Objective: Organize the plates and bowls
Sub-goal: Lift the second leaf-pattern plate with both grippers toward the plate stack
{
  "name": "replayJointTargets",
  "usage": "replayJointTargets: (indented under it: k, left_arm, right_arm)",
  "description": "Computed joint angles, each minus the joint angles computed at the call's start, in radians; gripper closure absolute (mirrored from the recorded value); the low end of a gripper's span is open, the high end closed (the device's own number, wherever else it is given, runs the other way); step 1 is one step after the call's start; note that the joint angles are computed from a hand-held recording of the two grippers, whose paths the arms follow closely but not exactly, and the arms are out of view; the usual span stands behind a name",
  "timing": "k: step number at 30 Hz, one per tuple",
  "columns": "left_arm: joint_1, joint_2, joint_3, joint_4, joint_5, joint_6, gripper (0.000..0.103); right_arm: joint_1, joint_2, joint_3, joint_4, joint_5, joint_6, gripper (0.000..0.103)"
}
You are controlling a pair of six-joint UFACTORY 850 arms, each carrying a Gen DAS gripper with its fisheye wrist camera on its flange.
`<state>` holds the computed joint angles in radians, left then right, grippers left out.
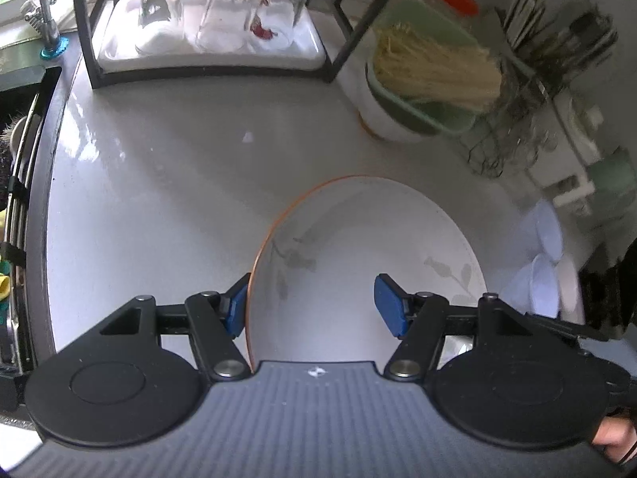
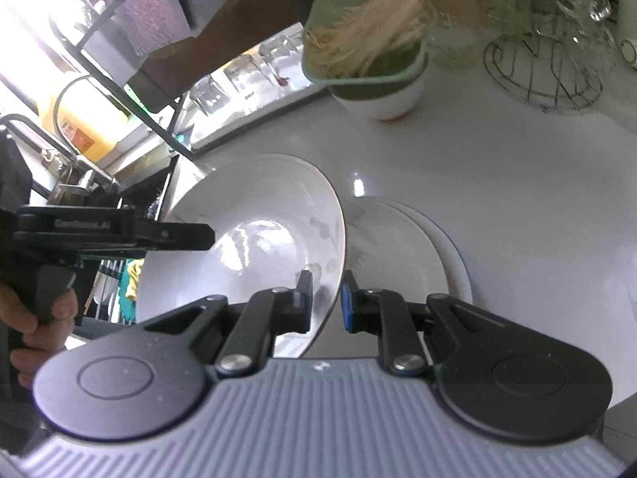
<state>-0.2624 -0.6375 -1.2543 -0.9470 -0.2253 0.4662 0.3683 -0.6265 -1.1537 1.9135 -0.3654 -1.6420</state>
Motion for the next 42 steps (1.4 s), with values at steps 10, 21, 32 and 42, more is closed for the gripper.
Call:
replayJointTargets:
  k: [10,21,32,42]
  left_arm:
    - [-0.057,-0.058,-0.102,0.606,-0.029,-0.577,0.034]
    - [-0.082,-0.129,-0.179,0.787,-0.112,-0.762,0.036]
    - [-0.101,-0.164,-0.22,0.928,-0.158,-0.935,0.036]
    - [-0.164,-0.184,-0.263,1.292,-0.22,-1.222,0.036]
  right_arm:
    - [-0.027,-0.019,0.039,0.076,-0.05,-0.048,0.085]
    - [-0.037,-0.037,0.032,0.138,-0.023,-0.135,0.085]
    - [-0.012,-0.049,0.007,0.203,0.052,-0.243,0.084]
    - [-0.017,-0.048,0.023,0.343,0.043,-0.329,0.085]
